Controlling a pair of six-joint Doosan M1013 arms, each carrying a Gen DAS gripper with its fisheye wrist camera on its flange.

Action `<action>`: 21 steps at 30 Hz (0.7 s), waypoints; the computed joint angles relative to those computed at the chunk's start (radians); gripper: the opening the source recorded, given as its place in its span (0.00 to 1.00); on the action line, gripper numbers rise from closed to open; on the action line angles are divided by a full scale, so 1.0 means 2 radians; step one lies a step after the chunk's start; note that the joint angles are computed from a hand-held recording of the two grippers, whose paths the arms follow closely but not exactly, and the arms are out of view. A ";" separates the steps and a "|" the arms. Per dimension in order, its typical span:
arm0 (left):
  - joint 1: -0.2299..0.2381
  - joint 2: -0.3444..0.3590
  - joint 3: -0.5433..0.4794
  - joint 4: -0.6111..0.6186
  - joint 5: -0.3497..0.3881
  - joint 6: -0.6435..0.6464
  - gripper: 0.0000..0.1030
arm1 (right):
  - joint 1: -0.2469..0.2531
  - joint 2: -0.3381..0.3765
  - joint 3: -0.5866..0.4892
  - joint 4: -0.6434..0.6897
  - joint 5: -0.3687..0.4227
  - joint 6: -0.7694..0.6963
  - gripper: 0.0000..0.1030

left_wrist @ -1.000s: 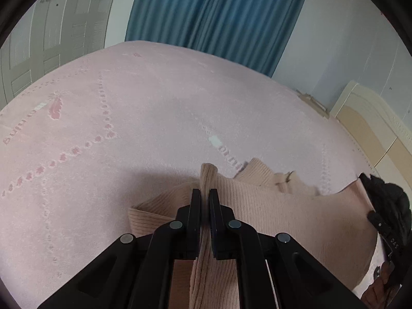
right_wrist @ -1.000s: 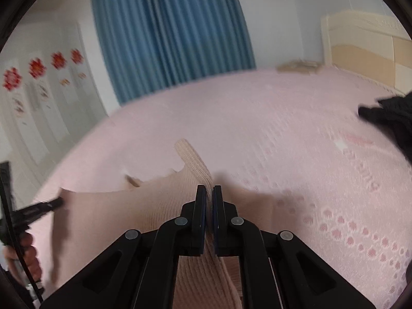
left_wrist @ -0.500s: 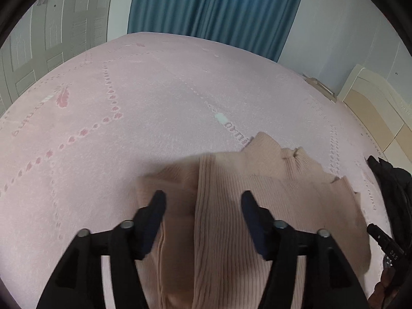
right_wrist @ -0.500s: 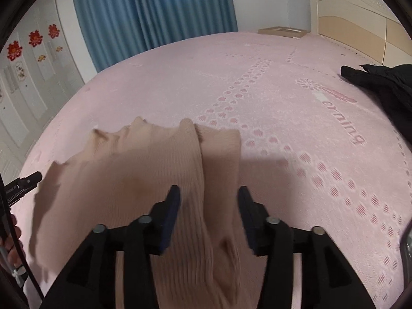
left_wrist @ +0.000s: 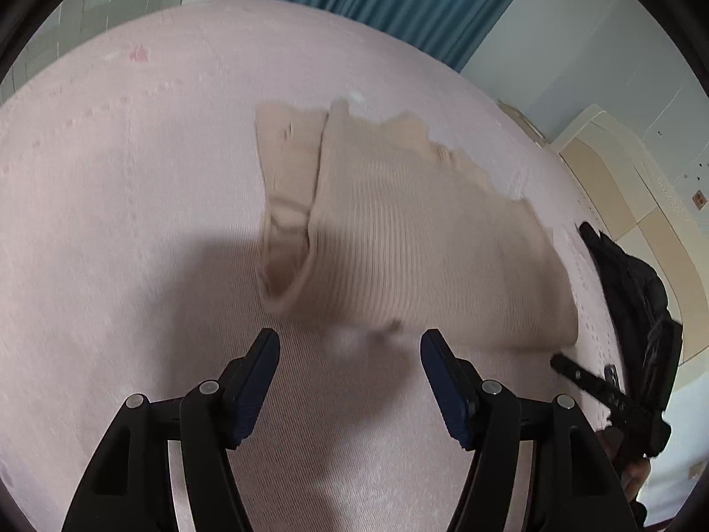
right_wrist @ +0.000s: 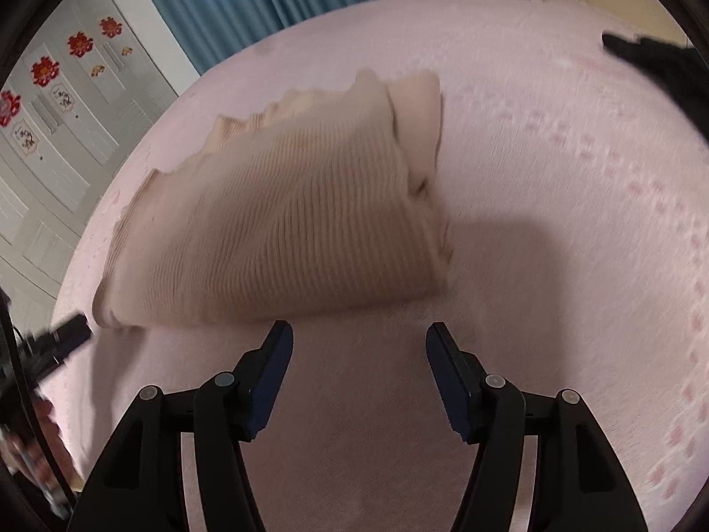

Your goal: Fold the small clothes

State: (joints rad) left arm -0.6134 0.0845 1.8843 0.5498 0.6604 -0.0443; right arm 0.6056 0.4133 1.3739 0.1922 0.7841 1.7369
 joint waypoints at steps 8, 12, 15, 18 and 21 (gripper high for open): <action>0.017 0.011 0.019 0.038 -0.063 -0.072 0.62 | -0.007 0.014 -0.010 0.028 -0.026 0.023 0.66; 0.036 0.015 0.022 0.053 -0.095 -0.093 0.60 | -0.010 0.028 -0.028 0.041 -0.035 0.047 0.65; 0.044 0.019 0.018 0.053 -0.087 -0.097 0.25 | -0.011 0.043 -0.050 0.025 -0.032 0.075 0.22; 0.048 0.012 0.027 0.055 -0.099 -0.114 0.11 | -0.014 0.049 -0.060 0.046 -0.026 0.065 0.09; 0.032 0.004 0.027 0.071 -0.068 -0.118 0.10 | -0.011 0.036 -0.045 0.040 -0.040 0.056 0.08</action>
